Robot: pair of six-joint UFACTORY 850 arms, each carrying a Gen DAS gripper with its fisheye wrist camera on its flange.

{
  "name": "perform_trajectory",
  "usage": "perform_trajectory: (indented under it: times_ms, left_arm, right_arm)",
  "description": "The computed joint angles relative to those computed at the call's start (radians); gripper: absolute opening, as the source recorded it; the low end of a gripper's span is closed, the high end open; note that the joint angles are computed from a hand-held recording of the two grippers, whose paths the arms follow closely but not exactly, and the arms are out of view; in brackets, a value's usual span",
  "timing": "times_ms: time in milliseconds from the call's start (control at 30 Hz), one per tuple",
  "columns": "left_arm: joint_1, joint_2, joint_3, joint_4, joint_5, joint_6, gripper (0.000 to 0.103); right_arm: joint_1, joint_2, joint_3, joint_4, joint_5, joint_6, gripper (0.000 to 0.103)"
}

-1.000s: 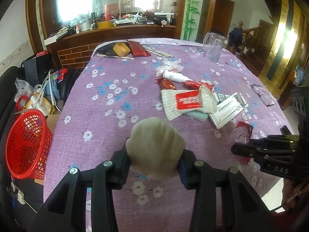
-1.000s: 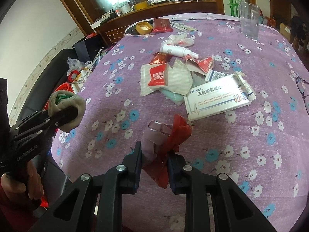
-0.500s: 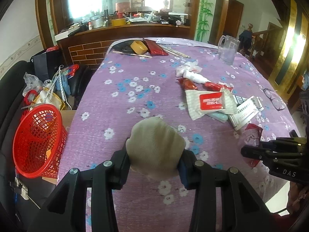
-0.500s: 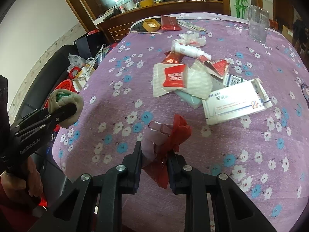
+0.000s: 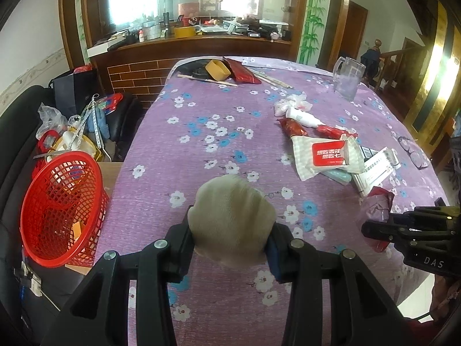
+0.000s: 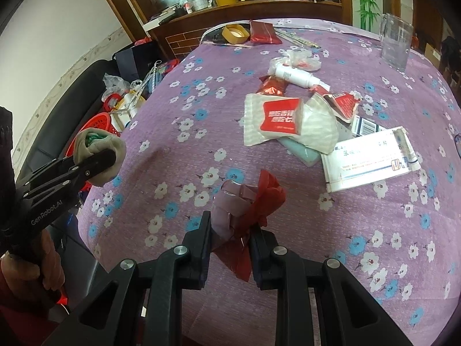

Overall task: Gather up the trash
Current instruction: 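Carry the white tissue with the left tool while the right tool carries the bag to the basket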

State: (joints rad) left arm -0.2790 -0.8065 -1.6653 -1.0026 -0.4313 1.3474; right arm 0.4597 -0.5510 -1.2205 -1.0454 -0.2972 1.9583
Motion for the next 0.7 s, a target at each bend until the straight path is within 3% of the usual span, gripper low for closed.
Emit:
perform_trajectory:
  times_ms: [700]
  left_arm:
    - [0.071,-0.037,-0.068,-0.001,-0.035,-0.036,0.041]
  right_arm:
    - [-0.003,-0.117,-0.202,0.265,-0.015,-0.355,0.025]
